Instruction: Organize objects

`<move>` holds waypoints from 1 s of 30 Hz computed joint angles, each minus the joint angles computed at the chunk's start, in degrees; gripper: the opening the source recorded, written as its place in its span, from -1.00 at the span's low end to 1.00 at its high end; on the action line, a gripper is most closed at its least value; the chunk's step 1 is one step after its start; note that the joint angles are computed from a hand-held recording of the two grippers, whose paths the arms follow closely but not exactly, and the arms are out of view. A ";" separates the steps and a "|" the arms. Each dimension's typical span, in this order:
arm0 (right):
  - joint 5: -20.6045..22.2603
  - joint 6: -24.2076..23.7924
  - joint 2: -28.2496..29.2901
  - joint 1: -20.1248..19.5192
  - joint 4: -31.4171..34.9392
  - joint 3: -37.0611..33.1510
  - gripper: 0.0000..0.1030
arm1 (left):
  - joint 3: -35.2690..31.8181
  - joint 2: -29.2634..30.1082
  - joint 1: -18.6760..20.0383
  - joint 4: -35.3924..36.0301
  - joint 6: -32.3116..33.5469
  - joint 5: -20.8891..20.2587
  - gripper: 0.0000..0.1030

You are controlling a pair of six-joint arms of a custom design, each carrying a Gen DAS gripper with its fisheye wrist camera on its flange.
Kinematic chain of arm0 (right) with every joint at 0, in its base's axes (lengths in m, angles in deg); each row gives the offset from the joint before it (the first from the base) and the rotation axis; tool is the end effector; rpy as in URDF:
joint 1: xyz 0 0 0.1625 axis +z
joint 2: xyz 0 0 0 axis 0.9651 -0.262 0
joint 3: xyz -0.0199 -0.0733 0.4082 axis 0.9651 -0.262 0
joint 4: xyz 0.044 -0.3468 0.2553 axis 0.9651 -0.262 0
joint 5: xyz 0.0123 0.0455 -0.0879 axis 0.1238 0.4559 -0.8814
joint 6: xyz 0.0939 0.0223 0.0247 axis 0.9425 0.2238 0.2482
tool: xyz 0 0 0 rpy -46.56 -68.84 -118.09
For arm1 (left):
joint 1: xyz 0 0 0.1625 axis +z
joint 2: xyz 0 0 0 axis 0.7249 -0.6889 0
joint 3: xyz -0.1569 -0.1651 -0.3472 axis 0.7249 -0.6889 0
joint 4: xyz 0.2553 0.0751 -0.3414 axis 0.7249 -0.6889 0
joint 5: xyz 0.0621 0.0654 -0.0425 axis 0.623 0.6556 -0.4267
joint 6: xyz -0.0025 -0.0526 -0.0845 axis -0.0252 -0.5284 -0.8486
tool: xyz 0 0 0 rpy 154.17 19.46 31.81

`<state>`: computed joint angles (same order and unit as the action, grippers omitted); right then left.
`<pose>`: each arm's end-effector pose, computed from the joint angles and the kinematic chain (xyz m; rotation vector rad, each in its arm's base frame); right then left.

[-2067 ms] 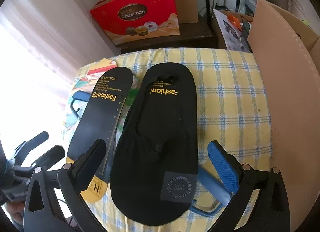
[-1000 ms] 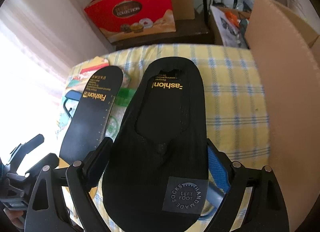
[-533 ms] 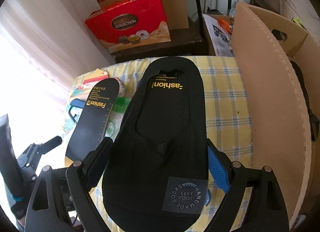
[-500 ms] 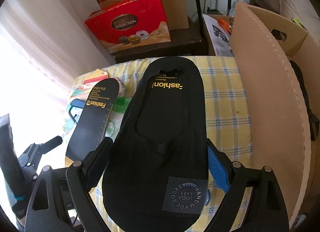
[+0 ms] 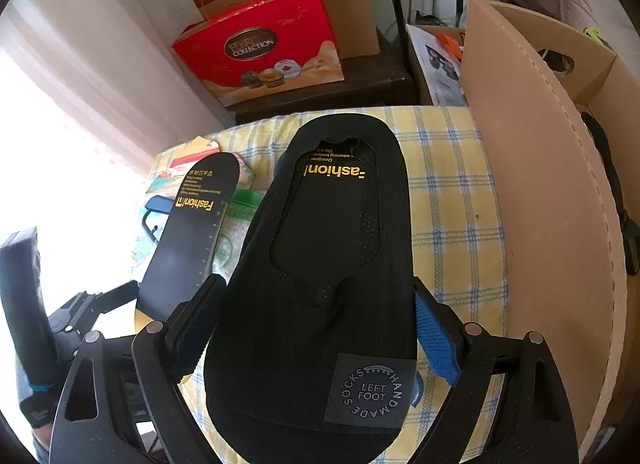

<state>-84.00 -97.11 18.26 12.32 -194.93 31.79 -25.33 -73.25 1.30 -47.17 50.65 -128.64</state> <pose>0.0533 -0.7363 0.4071 0.1550 -2.5819 0.5083 -0.4381 -0.7573 0.0039 0.4536 2.5556 -0.2280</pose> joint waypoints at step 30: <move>-1.39 -3.20 -1.87 0.20 -2.79 3.07 0.75 | 5.74 -4.55 -1.02 -4.63 0.97 3.31 0.77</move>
<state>-85.39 -100.31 16.39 12.52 -197.72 34.86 -19.58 -77.80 0.28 -51.80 51.61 -125.33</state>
